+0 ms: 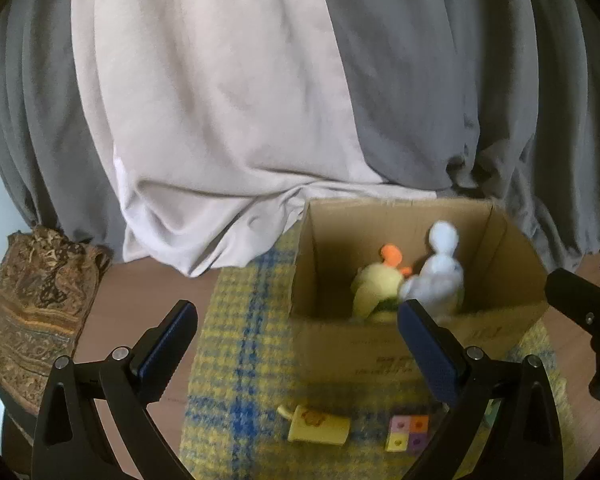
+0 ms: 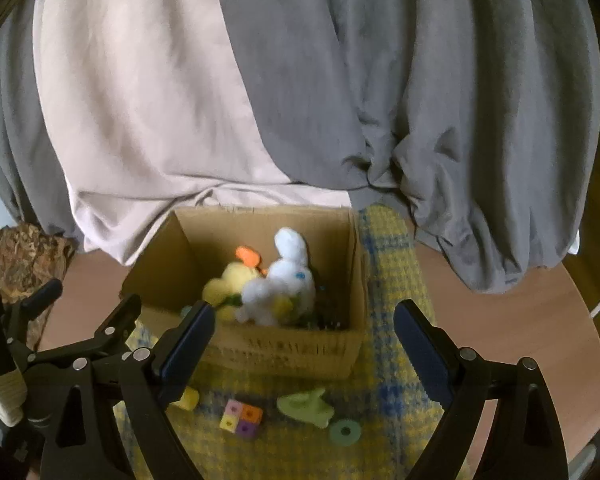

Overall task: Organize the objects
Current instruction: 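Open both grippers to drop the bunny and star into the box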

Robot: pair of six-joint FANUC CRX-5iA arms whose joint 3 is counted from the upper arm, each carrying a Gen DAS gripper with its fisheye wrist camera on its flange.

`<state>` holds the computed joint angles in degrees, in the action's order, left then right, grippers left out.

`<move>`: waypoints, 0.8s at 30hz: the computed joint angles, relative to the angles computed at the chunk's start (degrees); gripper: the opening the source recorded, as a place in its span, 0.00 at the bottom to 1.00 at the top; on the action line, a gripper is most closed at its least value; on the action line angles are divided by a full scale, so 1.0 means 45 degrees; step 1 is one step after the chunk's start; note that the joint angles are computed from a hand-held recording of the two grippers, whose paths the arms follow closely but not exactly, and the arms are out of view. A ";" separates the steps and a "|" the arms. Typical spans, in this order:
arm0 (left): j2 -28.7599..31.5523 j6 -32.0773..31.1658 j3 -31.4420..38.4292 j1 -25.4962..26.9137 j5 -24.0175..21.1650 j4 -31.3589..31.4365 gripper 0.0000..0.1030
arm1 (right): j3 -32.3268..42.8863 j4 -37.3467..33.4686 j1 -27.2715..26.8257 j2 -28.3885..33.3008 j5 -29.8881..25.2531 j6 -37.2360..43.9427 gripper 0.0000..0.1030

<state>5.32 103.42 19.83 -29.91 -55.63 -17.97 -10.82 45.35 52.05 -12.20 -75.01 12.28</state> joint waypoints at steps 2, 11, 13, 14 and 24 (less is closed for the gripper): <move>-0.0198 0.0208 -0.0258 -0.0144 0.0000 -0.0369 0.99 | -0.0144 -0.0105 0.0160 -0.0099 -0.0090 -0.0133 0.88; -0.0979 0.1198 -0.1314 -0.0873 0.0014 -0.2074 0.99 | -0.1018 -0.0293 0.0778 -0.0483 -0.0304 -0.0835 0.88; -0.1125 0.1332 -0.1565 -0.0944 0.0101 -0.2274 0.99 | -0.1178 -0.0351 0.0905 -0.0518 -0.0327 -0.0956 0.88; -0.1193 0.1416 -0.1715 -0.0964 0.0146 -0.2346 0.99 | -0.1247 -0.0369 0.0949 -0.0529 -0.0331 -0.1017 0.88; -0.1297 0.1294 -0.2626 -0.0695 0.0375 -0.1976 0.99 | -0.1834 -0.0842 0.1137 -0.0534 -0.0196 -0.1585 0.88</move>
